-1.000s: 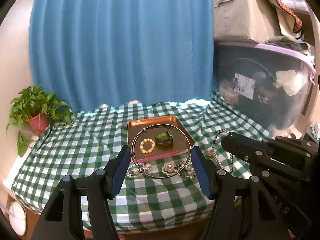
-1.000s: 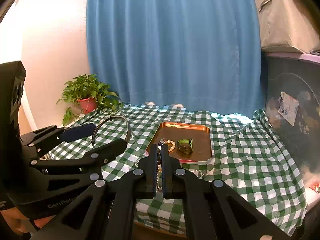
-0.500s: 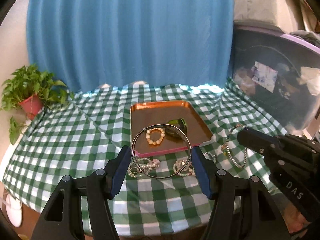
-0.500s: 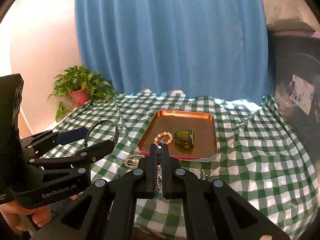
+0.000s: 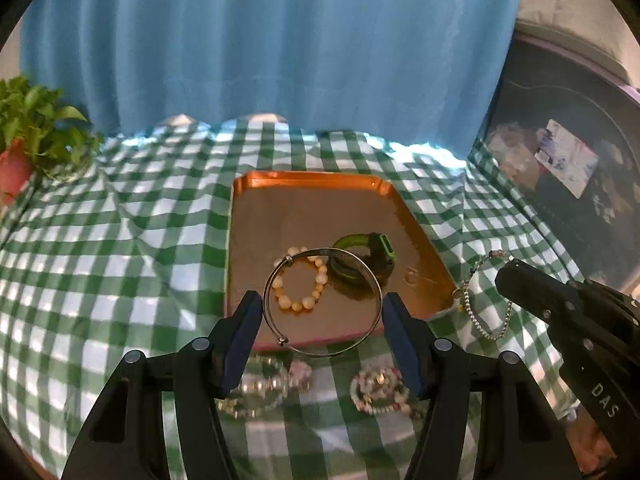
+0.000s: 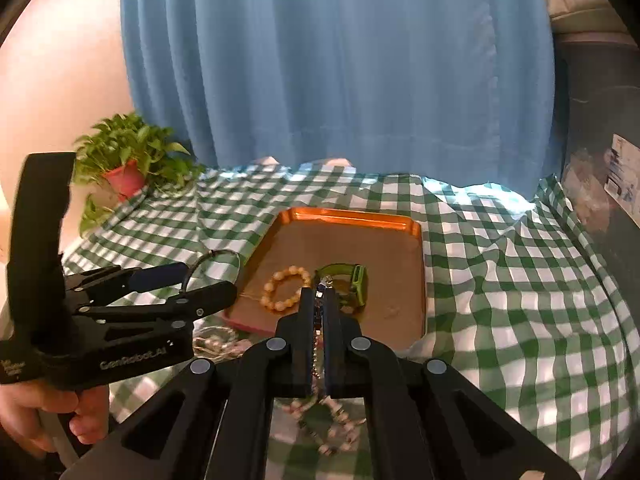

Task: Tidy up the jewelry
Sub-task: 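Carry the bangle and chain bracelet over the copper tray with both tools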

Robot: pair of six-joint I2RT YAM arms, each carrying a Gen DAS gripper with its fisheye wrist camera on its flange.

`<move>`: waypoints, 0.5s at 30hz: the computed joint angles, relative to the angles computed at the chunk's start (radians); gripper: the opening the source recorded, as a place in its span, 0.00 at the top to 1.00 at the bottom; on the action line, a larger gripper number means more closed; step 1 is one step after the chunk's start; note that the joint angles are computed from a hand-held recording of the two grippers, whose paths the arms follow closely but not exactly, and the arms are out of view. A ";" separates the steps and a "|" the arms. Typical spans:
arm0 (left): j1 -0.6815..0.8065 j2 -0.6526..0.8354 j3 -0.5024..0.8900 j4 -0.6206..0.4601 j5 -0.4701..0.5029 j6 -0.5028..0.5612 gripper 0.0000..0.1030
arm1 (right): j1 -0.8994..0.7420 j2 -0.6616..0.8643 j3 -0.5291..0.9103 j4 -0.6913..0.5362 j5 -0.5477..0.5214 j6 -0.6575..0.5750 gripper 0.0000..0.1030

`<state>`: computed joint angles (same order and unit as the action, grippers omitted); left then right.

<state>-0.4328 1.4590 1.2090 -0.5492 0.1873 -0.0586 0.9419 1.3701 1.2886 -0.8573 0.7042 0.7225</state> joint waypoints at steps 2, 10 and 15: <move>0.003 0.063 0.047 0.013 -0.010 0.016 0.40 | -0.048 0.015 -0.005 0.036 -0.037 -0.046 0.98; 0.046 0.305 0.183 0.145 0.020 -0.089 0.40 | -0.239 0.111 -0.021 0.204 -0.105 -0.091 0.98; 0.071 0.460 0.303 0.111 0.062 -0.101 0.40 | -0.341 0.125 -0.107 0.304 -0.215 -0.124 0.98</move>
<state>-0.3615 1.9187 1.5119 -0.4382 0.2498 -0.1597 0.6014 1.4953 1.1812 -0.5533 0.4889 0.5986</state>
